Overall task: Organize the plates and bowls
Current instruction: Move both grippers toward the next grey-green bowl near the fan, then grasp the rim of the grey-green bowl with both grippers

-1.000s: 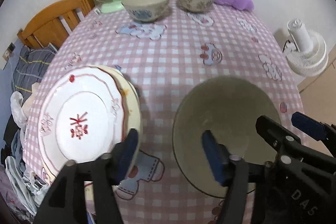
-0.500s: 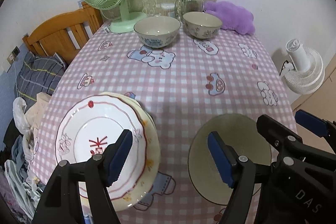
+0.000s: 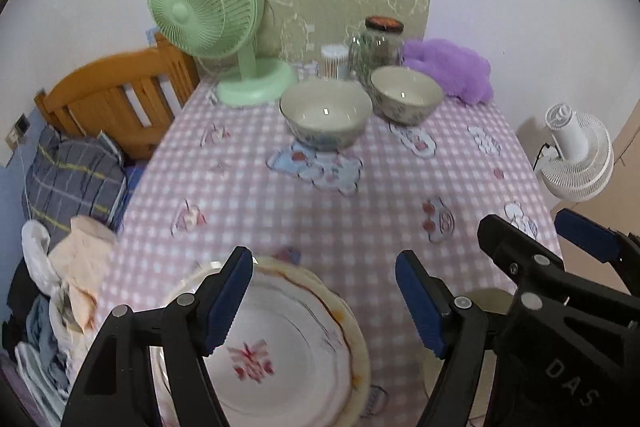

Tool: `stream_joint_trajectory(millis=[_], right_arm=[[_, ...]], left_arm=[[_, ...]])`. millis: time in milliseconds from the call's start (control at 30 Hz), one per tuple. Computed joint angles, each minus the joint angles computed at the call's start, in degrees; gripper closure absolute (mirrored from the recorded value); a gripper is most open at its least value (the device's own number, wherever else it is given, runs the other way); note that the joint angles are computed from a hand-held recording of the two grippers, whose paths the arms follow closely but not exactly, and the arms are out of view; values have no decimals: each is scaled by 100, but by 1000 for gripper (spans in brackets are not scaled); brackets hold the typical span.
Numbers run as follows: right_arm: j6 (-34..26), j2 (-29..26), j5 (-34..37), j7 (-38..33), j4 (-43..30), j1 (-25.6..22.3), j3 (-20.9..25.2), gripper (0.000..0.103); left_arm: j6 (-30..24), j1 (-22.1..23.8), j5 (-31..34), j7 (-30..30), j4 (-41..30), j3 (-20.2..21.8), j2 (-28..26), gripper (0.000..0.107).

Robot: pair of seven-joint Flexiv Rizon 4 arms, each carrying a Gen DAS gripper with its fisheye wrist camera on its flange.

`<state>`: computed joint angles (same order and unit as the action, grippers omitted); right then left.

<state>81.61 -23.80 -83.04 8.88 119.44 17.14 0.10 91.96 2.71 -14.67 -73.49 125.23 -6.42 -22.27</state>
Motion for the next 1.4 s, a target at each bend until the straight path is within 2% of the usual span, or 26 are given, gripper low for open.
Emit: stream_joint_trajectory(millis=[67, 133, 300, 400, 467, 567, 633, 700, 900, 1000, 1067, 1133, 1233, 1400], right_arm=[[-261, -37, 414, -239, -114, 110, 85, 25], [-253, -140, 775, -442, -281, 221, 71, 25], [-296, -344, 739, -41, -692, 575, -269, 25], [-491, -544, 1063, -286, -1023, 685, -286, 25], [-666, -637, 1117, -328, -1206, 821, -401, 25], [-822, -799, 1198, -345, -1471, 922, -520, 25], [-599, -961, 1193, -312, -1662, 892, -611, 25], [-194, -1164, 927, -145, -1884, 890, -850, 26], [204, -1783, 1068, -394, -2576, 921, -1159, 26], [352, -2170, 1624, -882, -2965, 845, -1112, 26], [389, -2420, 1927, -1196, -3233, 787, -1064, 26], [302, -2662, 2281, -1619, -3514, 674, -869, 28], [19, -3046, 2878, -2439, -3981, 391, -290, 41], [-495, -3570, 3629, -3369, -4679, 194, 303, 49]], left_arm=[[-26, 474, -126, 273, -68, -451, -31, 31], [-117, 722, -223, 501, -208, -661, -98, 31], [-85, 731, -288, 730, -653, -575, -373, 31], [-108, 780, -303, 883, -995, -605, -615, 31], [-139, 616, -282, 841, -1239, -404, -768, 32], [-167, 586, -380, 735, -1567, -385, -1009, 32], [-78, 531, -410, 619, -1778, -321, -1191, 33], [-116, 251, -351, 442, -2069, 40, -1376, 34], [-405, -329, -133, -19, -2998, 804, -1999, 42], [-594, -701, 26, -420, -3526, 1323, -2366, 42], [-706, -719, 146, -501, -3809, 1366, -2570, 43], [-898, -726, 243, -560, -4126, 1395, -2787, 49], [-1126, -736, 389, -688, -4507, 1463, -3068, 56], [-1370, -728, 594, -937, -4946, 1536, -3388, 61]])
